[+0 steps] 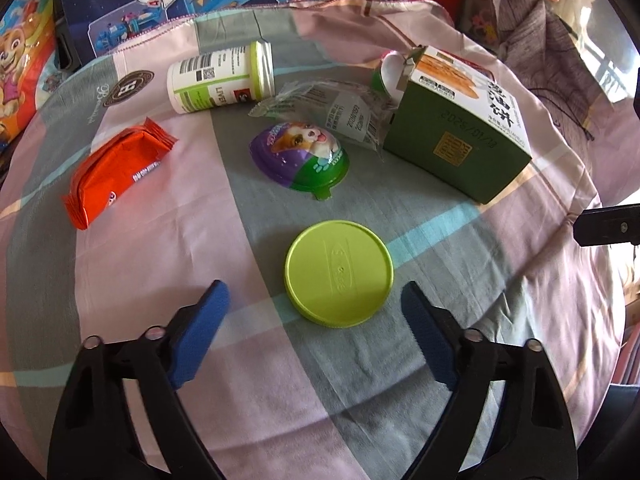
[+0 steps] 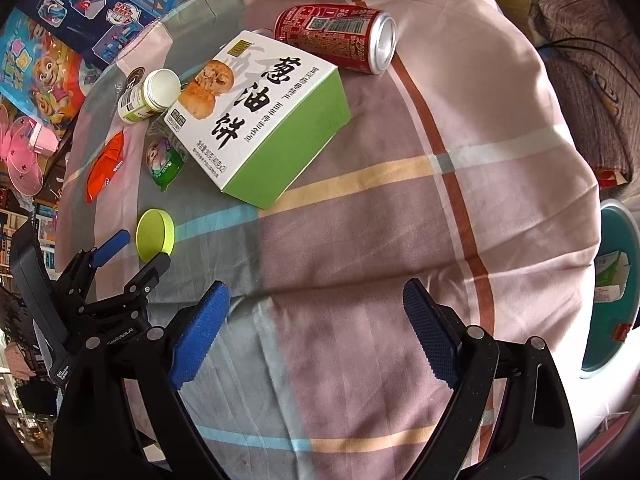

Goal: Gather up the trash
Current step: 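Return to the table and grasp the green lid with the left tool, then grasp the green biscuit box with the right tool and lift it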

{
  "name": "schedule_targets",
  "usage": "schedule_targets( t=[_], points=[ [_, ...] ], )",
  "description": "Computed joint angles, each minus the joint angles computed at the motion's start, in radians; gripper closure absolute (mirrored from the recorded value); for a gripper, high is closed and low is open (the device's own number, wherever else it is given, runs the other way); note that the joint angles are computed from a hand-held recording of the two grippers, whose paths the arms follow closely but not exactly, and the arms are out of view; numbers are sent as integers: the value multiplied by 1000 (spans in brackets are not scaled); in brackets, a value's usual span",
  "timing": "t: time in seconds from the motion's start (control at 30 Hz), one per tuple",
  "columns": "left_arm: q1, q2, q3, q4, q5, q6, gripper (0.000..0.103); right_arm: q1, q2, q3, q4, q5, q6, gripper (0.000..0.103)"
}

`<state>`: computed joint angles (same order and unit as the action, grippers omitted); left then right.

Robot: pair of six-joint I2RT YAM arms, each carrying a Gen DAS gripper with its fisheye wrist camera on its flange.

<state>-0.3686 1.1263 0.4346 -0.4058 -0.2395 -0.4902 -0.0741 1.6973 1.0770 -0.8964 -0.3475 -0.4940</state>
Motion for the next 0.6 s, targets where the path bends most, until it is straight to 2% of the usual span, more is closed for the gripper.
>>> schedule_targets(
  t=[0.03,0.07,0.13,0.17,0.3,0.47,0.6],
  points=[
    [-2,-3,-1,1,-4,1,24,5,-1,-1,2,2,4,18],
    [-4,-14,-6,2,-7,2,30,10,-3,-2,4,4,10,18],
    [-10,-31,-14,7,-9,4,48,21,-5,-4,8,8,20,18],
    [-14,-38,-14,4,-15,0,51,28,-6,-4,10,11,27,18],
    [7,-90,-37,3,12,-21,51,51,-21,-2,14,16,49,18],
    [99,-189,-23,-38,82,14,51,99,-29,62,13,19,115,18],
    [182,-200,12,-40,152,61,51,181,-1,147,40,42,200,18]
  ],
)
